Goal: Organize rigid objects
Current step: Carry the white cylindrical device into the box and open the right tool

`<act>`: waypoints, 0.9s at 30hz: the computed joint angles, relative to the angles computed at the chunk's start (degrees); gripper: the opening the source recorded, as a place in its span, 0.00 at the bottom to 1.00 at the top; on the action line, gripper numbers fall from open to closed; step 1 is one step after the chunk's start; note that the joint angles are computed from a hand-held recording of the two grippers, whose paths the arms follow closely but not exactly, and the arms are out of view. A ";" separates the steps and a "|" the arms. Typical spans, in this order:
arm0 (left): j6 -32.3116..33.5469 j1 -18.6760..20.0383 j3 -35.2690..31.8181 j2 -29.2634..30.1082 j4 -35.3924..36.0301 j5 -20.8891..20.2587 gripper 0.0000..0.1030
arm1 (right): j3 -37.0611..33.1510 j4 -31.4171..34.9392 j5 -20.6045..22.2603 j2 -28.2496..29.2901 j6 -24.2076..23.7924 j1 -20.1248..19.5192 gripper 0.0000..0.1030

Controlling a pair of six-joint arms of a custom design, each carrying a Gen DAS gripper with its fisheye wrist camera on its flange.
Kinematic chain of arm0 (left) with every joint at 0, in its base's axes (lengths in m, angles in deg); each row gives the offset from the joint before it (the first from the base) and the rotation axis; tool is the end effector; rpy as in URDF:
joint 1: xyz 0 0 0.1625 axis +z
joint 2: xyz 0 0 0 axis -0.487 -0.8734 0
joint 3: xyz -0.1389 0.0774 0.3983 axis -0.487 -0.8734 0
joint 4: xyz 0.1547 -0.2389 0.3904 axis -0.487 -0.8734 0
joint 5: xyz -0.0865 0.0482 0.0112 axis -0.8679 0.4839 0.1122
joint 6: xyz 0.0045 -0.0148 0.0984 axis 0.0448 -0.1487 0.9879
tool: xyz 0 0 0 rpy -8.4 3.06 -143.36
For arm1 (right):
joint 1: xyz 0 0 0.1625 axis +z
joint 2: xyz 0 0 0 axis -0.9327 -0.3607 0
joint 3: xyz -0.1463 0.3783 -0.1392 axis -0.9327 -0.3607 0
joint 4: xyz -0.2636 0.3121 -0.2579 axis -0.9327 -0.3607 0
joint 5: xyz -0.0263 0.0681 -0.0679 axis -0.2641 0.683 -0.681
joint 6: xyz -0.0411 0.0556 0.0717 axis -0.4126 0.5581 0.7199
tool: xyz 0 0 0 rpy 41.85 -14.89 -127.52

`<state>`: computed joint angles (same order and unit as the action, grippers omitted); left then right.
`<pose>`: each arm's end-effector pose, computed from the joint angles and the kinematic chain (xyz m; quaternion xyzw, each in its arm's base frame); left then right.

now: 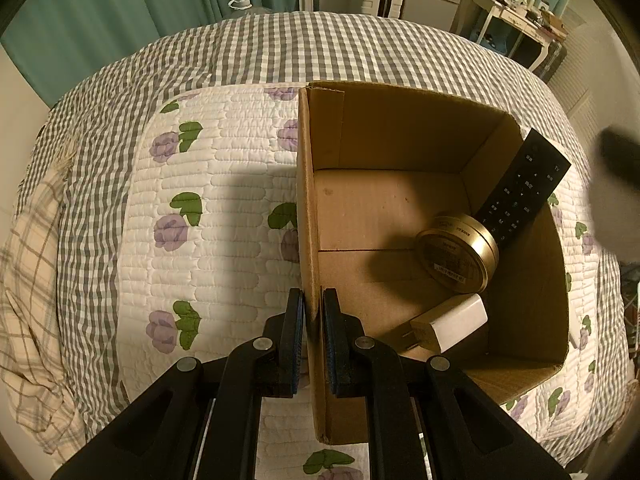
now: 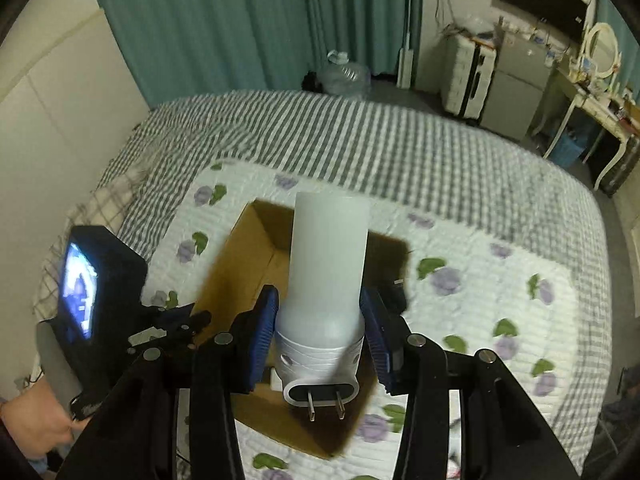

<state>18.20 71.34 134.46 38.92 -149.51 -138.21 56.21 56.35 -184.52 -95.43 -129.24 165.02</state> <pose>-0.4193 -0.6385 -0.0934 0.3832 0.8609 -0.0064 0.3347 0.1635 -0.5143 0.4894 -0.7105 0.4859 0.4308 0.2711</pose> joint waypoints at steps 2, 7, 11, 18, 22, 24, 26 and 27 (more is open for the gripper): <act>0.08 0.10 -0.03 -0.05 -0.06 -0.27 0.09 | 3.74 -1.00 -2.06 -2.43 0.00 -0.32 0.42; 0.49 0.32 -0.15 -0.12 -0.17 -0.81 0.09 | 11.51 -3.92 -6.61 -7.96 -0.86 -1.73 0.41; 0.61 0.46 -0.24 -0.15 -0.19 -1.21 0.09 | 14.59 -5.69 -7.50 -9.45 -1.66 -2.30 0.41; 1.04 0.63 -0.12 -0.24 -0.37 -1.42 0.09 | 15.30 -5.89 -7.50 -9.87 -3.23 -2.56 0.42; 1.19 0.61 -0.16 -0.11 -0.41 -1.01 0.09 | 13.89 -5.98 -6.75 -8.30 -1.52 -2.15 0.58; 1.02 0.55 -0.16 -0.07 -0.29 -0.96 0.09 | 12.21 -5.46 -5.72 -6.57 -0.28 -1.83 0.58; 1.08 0.53 -0.15 -0.07 -0.17 -0.77 0.09 | 10.08 -5.02 -4.31 -4.72 0.20 -1.47 0.58; 1.12 0.53 -0.04 -0.10 -0.47 -0.71 0.09 | 8.62 -4.70 -3.49 -3.49 0.03 -1.27 0.59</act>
<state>19.32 71.87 134.43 38.82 -149.98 -138.92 64.83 51.64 -188.01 -98.92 -129.21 163.75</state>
